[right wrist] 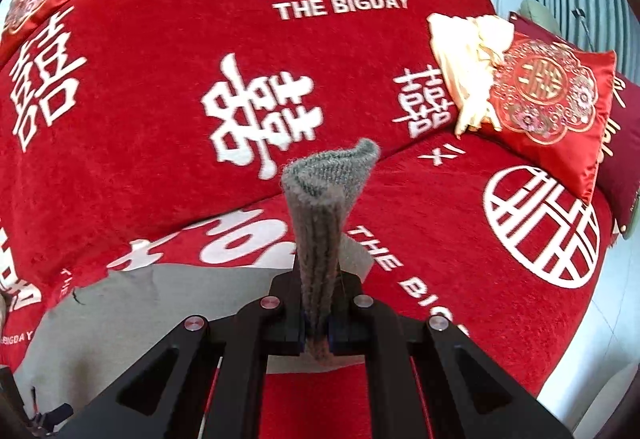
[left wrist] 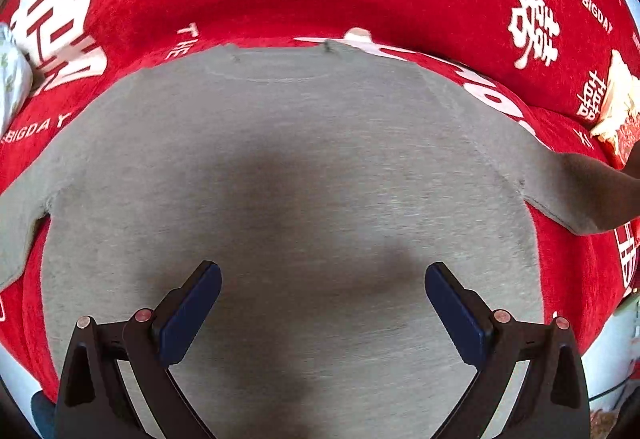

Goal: Fold small clothes
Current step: 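Lift the sleeve with the right gripper and carry it across the sweater body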

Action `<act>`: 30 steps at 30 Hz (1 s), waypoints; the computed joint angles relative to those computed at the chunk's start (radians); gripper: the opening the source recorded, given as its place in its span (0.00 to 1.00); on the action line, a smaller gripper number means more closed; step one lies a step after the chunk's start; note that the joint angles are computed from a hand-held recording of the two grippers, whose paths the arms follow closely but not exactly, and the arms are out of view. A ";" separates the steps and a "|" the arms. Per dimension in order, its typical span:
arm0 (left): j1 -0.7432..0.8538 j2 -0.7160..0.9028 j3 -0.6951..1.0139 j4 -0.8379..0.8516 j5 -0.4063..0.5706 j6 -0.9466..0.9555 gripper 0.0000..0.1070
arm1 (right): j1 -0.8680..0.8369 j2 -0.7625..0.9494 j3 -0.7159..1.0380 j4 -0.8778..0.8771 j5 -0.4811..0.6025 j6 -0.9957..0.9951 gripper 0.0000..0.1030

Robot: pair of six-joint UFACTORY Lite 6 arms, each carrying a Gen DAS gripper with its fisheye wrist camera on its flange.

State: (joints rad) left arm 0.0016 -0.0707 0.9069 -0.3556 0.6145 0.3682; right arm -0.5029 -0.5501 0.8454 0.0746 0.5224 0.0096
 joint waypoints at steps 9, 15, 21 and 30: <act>0.175 0.057 0.010 -0.124 0.030 0.235 0.96 | 0.370 0.040 0.000 -0.521 0.040 0.656 0.07; 0.249 0.085 0.032 -0.174 0.046 0.342 0.96 | 0.541 0.124 0.045 -0.712 0.089 0.910 0.07; 0.298 0.115 0.062 -0.206 0.072 0.401 0.96 | 0.662 0.202 0.088 -0.830 0.127 1.071 0.07; 0.386 0.138 0.103 -0.235 0.103 0.476 0.96 | 0.800 0.298 0.132 -0.951 0.154 1.276 0.07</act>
